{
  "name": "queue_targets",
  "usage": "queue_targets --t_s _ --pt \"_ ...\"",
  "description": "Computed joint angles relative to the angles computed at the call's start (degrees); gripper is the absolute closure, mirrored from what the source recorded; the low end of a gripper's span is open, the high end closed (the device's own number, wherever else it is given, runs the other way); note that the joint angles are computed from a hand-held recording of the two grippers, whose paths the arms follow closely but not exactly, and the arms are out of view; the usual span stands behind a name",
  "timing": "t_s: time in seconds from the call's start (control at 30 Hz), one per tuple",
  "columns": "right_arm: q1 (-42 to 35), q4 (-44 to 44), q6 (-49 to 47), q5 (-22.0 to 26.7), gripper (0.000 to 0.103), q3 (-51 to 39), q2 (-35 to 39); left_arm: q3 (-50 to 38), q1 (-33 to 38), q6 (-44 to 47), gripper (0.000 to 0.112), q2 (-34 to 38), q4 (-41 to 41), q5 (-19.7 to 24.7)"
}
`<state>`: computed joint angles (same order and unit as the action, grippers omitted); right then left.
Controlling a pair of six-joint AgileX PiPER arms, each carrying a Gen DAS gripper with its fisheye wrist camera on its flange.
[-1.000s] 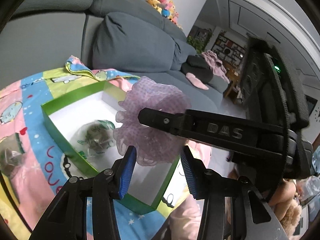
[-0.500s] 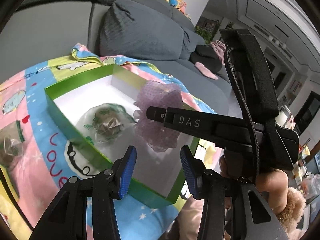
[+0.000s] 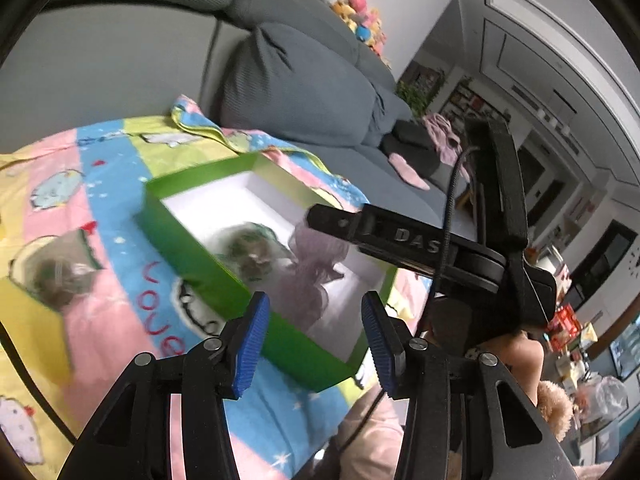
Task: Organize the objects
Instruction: 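Carry the purple bath puff into the white box and release it, then move the right gripper back toward the yellow sponges on the blanket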
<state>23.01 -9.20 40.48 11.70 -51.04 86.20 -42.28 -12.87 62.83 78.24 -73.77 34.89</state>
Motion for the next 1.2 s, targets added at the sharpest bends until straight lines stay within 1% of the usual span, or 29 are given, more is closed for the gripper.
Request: queue_targets --t_s 0.03,0.07,0.1,0.23,0.3,0.33,0.4,0.5,0.57,0.63,0.77,0.8,0.87,0.93,0.97,1.03,1.1,1.17,1.2 --pt "0.8 -4.6 4.9 0.6 0.018 -0.3 -0.2 0.4 1.5 0.2 0.052 -0.7 0.2 0.9" --pt "1.7 -8.6 9.3 1.3 0.018 -0.8 -0.3 1.2 3.6 0.5 0.044 -1.8 0.5 1.9" --pt "2.4 -10.8 11.9 1.8 0.018 -1.1 -0.5 1.7 4.9 1.1 0.041 -2.4 0.6 2.3" --pt "5.3 -16.0 18.9 2.9 0.016 -2.6 -0.4 2.7 12.1 2.2 0.041 -3.3 2.9 3.7" --pt "7.1 -18.8 22.3 3.4 0.011 -3.6 -0.1 2.8 17.1 3.3 0.040 -2.4 3.7 4.2" --pt "8.1 -19.8 23.3 3.5 0.011 -4.0 0.1 2.7 18.8 3.4 0.040 -1.7 4.1 3.7" --pt "10.4 -21.9 24.9 4.5 0.009 -5.4 0.5 1.7 23.0 0.3 0.040 0.2 7.4 1.9" --pt "13.3 -24.1 26.8 6.2 0.008 -7.5 1.6 -0.3 28.1 -5.3 0.040 2.7 12.9 0.7" --pt "14.9 -21.8 24.7 6.6 0.008 -9.6 2.8 -2.1 31.6 -8.7 0.040 4.5 16.5 0.9" --pt "16.6 -20.9 24.1 6.8 0.008 -11.8 4.4 -3.0 35.8 -8.2 0.040 5.7 16.9 2.1" --pt "20.3 -16.6 19.9 7.2 0.007 -18.4 9.5 -2.9 48.5 -2.0 0.040 8.5 10.7 8.8" --pt "21.0 -14.3 17.8 7.3 0.007 -20.4 11.1 -2.6 50.5 -2.0 0.040 8.7 10.1 9.0" --pt "22.7 -9.1 12.7 7.7 0.007 -25.4 15.2 -2.3 54.6 -1.5 0.040 10.1 9.0 8.1" --pt "24.0 -4.7 8.3 9.0 0.007 -30.6 19.4 -4.0 57.1 -2.3 0.040 12.8 10.2 9.7" --pt "24.6 -2.6 6.1 10.1 0.007 -33.8 21.9 -5.7 58.5 -3.6 0.040 15.4 11.2 11.7" --pt "25.7 1.3 2.6 12.0 0.007 -39.5 26.2 -7.9 60.0 -5.3 0.040 18.3 12.3 13.9" --pt "26.3 7.7 -3.0 13.4 0.007 -44.8 30.3 -9.8 60.8 -6.8 0.040 20.7 13.5 14.3" --pt "26.7 13.4 -7.9 16.6 0.007 -51.8 35.0 -11.4 61.1 -9.0 0.040 22.7 15.0 14.1" --pt "27.1 14.5 -8.5 18.1 0.007 -55.0 37.1 -12.2 61.6 -9.3 0.040 23.9 15.3 15.0"
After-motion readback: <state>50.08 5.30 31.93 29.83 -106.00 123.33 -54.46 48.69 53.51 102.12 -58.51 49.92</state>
